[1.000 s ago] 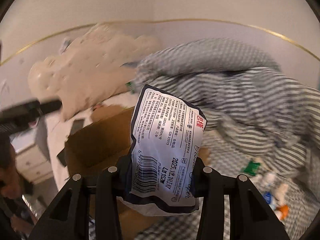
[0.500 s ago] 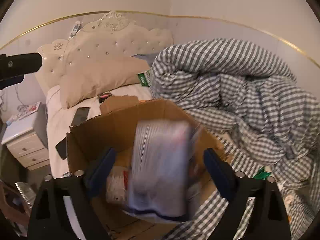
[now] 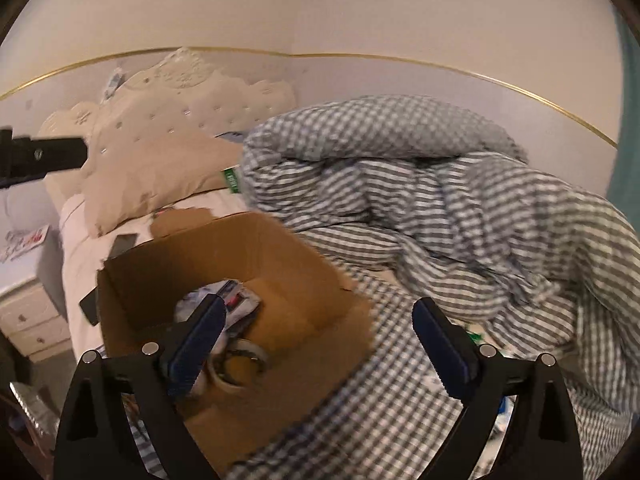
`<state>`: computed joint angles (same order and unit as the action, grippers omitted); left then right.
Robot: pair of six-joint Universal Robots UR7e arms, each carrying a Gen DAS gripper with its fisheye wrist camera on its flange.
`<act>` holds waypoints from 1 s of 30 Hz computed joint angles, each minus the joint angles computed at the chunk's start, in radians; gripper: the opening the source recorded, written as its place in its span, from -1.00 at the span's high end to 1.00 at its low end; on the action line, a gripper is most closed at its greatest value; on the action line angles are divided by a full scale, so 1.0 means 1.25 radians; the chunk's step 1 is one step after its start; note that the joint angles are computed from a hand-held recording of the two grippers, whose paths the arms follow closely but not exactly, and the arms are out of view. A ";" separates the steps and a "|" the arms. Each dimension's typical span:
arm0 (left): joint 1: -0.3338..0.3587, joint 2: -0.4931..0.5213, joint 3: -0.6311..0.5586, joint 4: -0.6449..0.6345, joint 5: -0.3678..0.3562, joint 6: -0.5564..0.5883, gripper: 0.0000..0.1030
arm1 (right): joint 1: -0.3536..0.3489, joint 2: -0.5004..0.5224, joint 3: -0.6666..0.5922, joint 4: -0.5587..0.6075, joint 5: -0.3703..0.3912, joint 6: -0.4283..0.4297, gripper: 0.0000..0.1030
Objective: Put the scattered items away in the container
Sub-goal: 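Open the left gripper over the box while the right gripper releases the tissue packet, then move both grippers back over the remaining items on the bed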
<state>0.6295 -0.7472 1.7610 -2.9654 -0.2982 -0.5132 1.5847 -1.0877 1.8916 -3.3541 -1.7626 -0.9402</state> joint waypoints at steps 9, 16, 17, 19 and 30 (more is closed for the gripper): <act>-0.007 0.110 -0.119 -0.037 -0.076 0.103 -1.00 | -0.081 -0.091 0.004 -0.064 -0.008 0.041 -0.99; -0.013 0.206 -0.233 -0.040 -0.155 0.178 -1.00 | -0.156 -0.172 -0.001 -0.064 -0.010 0.075 -0.99; -0.014 0.218 -0.247 -0.036 -0.164 0.182 -1.00 | -0.168 -0.183 0.000 -0.066 -0.010 0.080 -1.00; -0.015 0.246 -0.284 -0.024 -0.185 0.192 -1.00 | -0.193 -0.202 -0.002 -0.076 -0.015 0.088 -1.00; -0.012 0.393 -0.473 0.040 -0.302 0.238 -1.00 | -0.306 -0.279 -0.007 -0.047 -0.020 0.155 -1.00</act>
